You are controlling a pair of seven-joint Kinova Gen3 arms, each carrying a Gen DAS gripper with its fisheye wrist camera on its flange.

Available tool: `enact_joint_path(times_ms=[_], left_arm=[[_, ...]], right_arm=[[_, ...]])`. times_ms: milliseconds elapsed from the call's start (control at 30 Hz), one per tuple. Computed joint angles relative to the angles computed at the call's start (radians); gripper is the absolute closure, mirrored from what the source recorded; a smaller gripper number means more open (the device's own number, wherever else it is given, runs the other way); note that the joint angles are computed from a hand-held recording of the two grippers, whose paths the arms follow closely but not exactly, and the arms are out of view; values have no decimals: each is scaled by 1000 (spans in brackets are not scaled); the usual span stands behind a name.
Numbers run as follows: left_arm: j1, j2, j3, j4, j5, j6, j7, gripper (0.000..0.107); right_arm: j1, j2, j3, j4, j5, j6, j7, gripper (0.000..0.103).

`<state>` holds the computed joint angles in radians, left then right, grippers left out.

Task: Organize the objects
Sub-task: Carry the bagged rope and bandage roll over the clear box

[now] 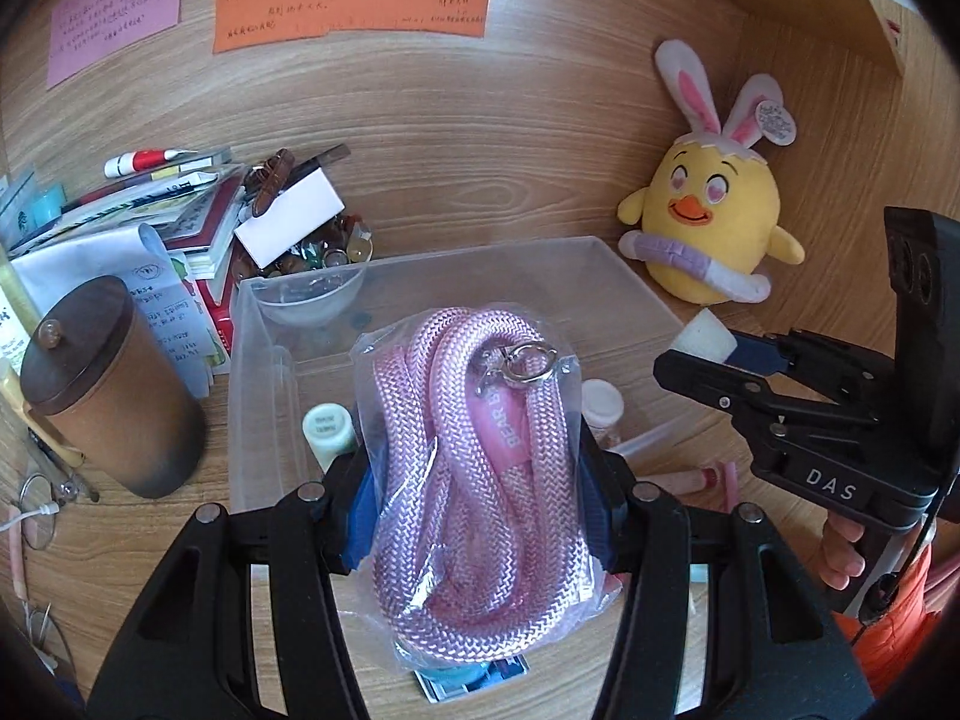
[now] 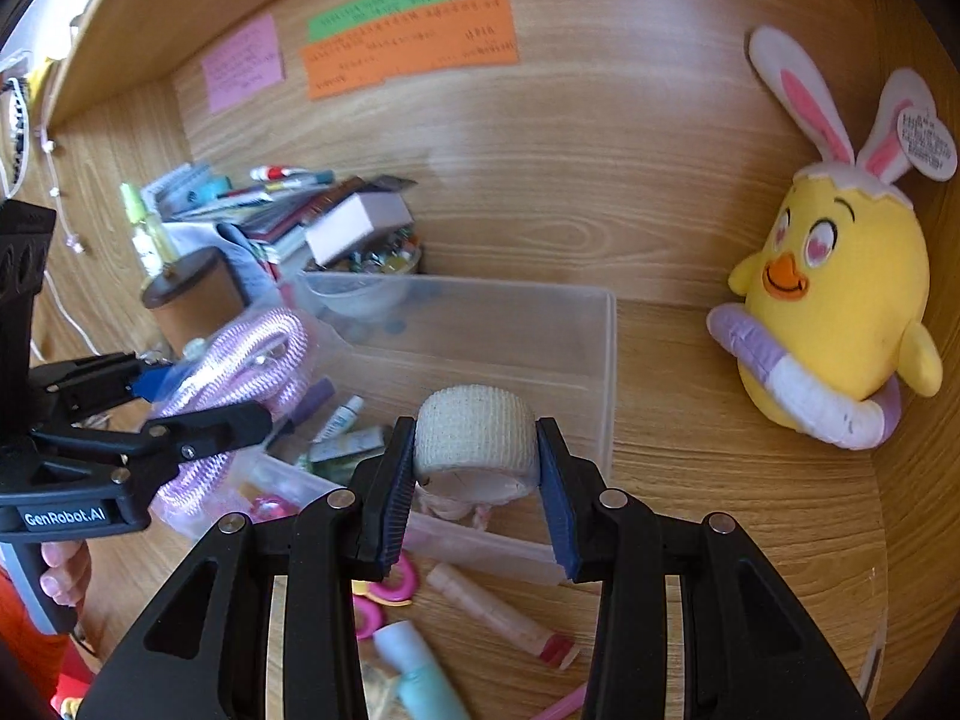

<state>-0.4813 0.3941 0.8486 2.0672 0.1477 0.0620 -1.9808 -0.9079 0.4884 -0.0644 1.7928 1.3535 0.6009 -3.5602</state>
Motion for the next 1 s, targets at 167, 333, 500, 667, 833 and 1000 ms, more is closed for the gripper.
enact_joint_path(times_ms=[167, 333, 500, 667, 833, 1000], left_arm=[[49, 34, -47, -55, 11, 42, -17, 53], [98, 56, -90, -108, 53, 91, -63, 52], [147, 60, -146, -139, 114, 131, -99, 52], [134, 50, -148, -133, 188, 140, -156, 51], [100, 2, -121, -91, 250, 87, -214, 48], [-31, -33, 21, -32, 246, 22, -230, 33]], right_arm=[[27, 15, 7, -14, -54, -37, 50, 68], [24, 27, 33, -26, -97, -72, 92, 67], [9, 31, 59, -34, -143, -93, 135, 67], [-16, 26, 90, -32, -162, -111, 153, 59], [-50, 11, 106, -18, -117, -92, 106, 51], [-54, -19, 77, 9, -50, -61, 38, 45]])
